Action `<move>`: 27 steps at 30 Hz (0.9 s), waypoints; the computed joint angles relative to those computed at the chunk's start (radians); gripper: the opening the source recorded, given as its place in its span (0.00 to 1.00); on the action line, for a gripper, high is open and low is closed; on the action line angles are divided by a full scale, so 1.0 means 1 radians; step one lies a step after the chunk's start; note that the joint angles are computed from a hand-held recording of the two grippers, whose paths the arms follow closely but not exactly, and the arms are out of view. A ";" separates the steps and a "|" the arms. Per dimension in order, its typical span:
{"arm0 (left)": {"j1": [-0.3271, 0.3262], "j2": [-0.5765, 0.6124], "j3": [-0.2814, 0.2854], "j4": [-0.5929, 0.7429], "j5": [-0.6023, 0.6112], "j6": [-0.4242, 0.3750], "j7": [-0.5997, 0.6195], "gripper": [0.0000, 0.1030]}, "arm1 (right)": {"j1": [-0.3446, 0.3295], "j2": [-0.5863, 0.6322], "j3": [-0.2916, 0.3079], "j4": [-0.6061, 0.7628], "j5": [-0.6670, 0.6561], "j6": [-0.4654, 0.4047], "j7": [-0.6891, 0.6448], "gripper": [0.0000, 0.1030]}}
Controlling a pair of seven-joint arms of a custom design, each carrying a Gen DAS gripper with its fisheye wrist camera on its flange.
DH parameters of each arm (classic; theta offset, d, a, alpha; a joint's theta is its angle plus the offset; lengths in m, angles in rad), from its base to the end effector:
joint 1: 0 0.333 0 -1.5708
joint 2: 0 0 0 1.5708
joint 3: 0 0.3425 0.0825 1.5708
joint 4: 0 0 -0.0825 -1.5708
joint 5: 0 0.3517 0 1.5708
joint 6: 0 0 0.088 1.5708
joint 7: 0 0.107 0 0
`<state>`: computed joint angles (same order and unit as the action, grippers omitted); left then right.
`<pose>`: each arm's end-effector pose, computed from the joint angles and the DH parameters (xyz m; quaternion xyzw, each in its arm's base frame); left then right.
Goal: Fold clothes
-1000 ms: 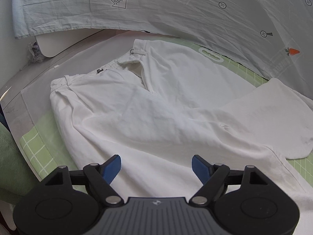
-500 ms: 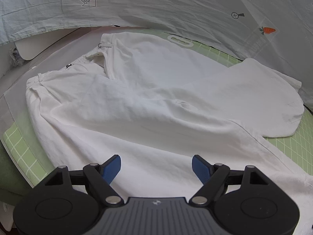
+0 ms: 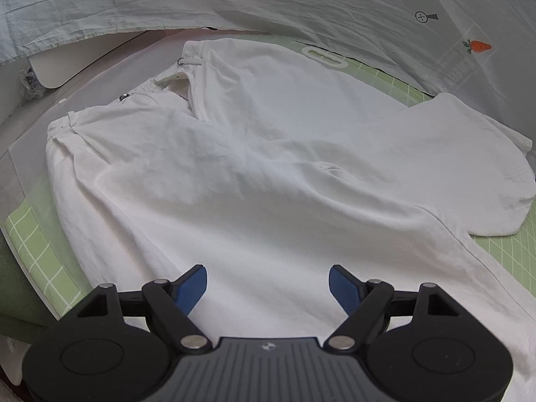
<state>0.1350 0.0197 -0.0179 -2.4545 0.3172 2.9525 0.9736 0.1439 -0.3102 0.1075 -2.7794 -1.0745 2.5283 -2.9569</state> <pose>0.4955 0.0375 0.3921 -0.8131 0.5291 -0.1661 0.1773 0.3347 0.0943 0.3547 -0.4363 0.8406 -0.3092 0.0861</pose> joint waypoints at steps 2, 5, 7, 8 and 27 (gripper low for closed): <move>0.008 0.009 0.008 0.011 -0.004 0.007 0.011 0.78 | -0.016 0.010 0.002 0.038 -0.036 -0.001 0.050 0.71; 0.019 0.027 0.024 0.035 -0.021 0.013 0.041 0.79 | -0.025 0.071 -0.006 0.123 -0.085 0.010 0.076 0.78; 0.024 0.042 0.038 0.053 -0.030 0.013 0.054 0.79 | -0.020 0.133 -0.011 0.195 -0.112 0.015 0.076 0.86; 0.025 0.052 0.047 0.065 -0.027 0.013 0.052 0.79 | -0.015 0.160 -0.015 0.228 -0.122 0.016 0.073 0.88; 0.036 0.599 0.160 0.821 -0.239 -0.169 0.257 0.80 | 0.026 0.812 -0.207 0.976 0.080 0.235 0.082 0.96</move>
